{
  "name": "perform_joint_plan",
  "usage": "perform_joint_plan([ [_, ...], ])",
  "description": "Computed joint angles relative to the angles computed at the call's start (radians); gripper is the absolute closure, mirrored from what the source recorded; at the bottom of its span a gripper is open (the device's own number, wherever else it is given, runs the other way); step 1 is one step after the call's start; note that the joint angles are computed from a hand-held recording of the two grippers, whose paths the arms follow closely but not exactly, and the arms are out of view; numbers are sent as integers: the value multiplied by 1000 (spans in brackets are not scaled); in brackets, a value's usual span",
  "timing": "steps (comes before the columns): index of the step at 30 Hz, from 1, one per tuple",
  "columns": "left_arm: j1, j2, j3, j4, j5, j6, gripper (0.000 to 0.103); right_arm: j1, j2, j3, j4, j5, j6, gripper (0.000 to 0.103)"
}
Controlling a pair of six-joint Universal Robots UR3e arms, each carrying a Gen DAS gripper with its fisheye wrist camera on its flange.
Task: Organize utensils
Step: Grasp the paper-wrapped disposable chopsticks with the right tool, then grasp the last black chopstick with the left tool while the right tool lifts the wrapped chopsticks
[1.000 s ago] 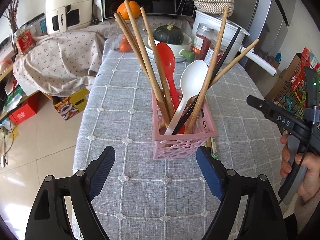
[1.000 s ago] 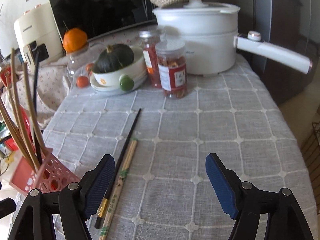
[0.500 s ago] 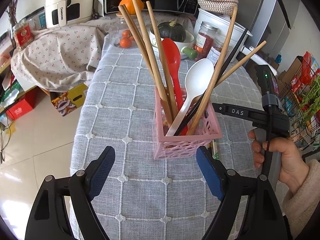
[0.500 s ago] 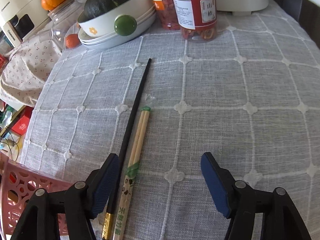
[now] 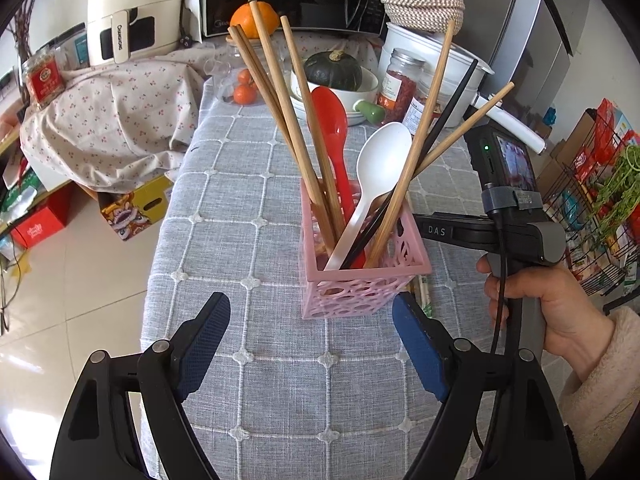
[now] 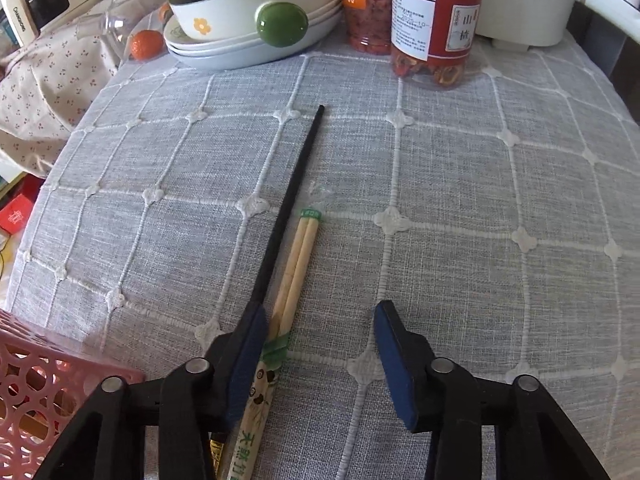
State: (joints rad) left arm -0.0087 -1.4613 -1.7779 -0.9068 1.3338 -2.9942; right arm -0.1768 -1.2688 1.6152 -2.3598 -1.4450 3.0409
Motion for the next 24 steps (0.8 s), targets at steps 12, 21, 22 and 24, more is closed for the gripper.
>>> perform_joint_plan([
  [12, -125, 34, -7, 9, 77, 43, 18, -178, -118, 30, 174, 103, -2, 99],
  [21, -428, -149, 138, 11, 173, 0, 25, -449, -366, 183, 327, 208, -181, 99],
  [22, -462, -200, 184, 7, 187, -17, 27, -485, -381, 188, 348, 221, -204, 99],
  [24, -513, -317, 299, -12, 217, -68, 31, -553, -400, 193, 391, 241, -247, 99],
])
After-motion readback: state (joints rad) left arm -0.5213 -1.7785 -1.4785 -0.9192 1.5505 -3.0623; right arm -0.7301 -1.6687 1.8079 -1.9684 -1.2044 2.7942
